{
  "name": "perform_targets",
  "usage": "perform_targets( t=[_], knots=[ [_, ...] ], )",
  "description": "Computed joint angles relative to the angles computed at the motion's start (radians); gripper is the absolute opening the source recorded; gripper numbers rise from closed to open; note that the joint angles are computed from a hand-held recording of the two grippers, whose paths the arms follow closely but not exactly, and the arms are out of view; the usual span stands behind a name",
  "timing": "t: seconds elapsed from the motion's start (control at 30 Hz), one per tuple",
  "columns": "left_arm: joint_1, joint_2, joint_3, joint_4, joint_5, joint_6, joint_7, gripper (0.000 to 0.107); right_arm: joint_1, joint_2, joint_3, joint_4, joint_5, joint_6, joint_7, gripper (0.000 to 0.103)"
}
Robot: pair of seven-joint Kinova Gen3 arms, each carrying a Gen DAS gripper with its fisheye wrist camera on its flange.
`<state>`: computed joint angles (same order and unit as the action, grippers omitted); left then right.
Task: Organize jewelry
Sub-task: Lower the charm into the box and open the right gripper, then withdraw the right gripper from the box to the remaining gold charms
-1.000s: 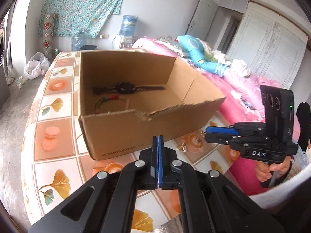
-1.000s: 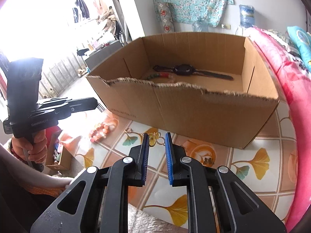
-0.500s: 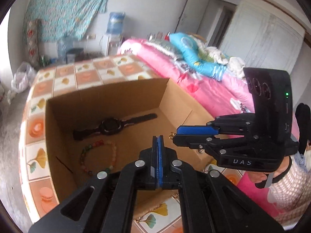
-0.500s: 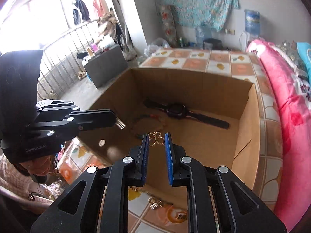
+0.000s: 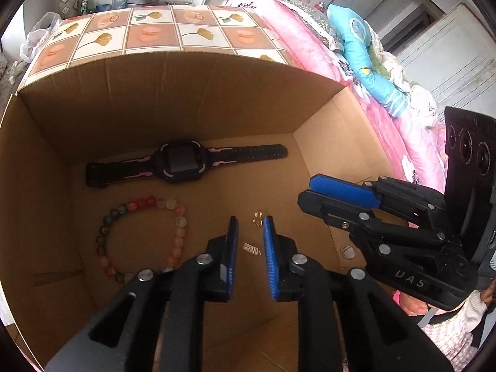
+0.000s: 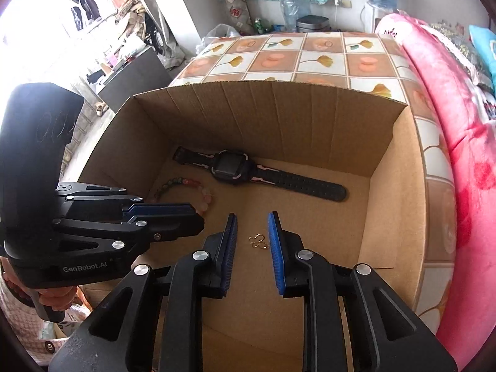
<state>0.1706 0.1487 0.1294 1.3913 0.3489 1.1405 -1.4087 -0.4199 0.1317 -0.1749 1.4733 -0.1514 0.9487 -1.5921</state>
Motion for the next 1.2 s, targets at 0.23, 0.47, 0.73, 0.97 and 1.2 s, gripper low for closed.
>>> perform_targets(
  t=[0.23, 0.47, 0.73, 0.97, 1.2],
  knots=[
    [-0.022, -0.062, -0.012, 0.081, 0.043, -0.083, -0.003, 0.017, 0.032, -0.084, 0.010, 0.077, -0.052, -0.063, 0.008, 0.022],
    [0.002, -0.325, -0.033, 0.300, 0.045, -0.314, -0.143, 0.017, -0.032, -0.315, 0.145, 0.292, -0.286, -0.216, 0.244, 0.022],
    [0.141, -0.615, -0.074, 0.531, 0.029, -0.390, -0.279, 0.017, -0.071, -0.479, 0.164, 0.523, -0.524, -0.258, 0.471, 0.025],
    [0.044, -0.555, 0.137, 0.578, -0.123, -0.317, -0.046, 0.017, -0.052, -0.417, 0.070, 0.620, -0.520, -0.296, 0.280, 0.025],
    [-0.048, -0.450, 0.334, 0.596, -0.347, -0.343, 0.216, 0.017, -0.080, -0.375, 0.021, 0.620, -0.477, -0.321, 0.182, 0.025]
  ],
)
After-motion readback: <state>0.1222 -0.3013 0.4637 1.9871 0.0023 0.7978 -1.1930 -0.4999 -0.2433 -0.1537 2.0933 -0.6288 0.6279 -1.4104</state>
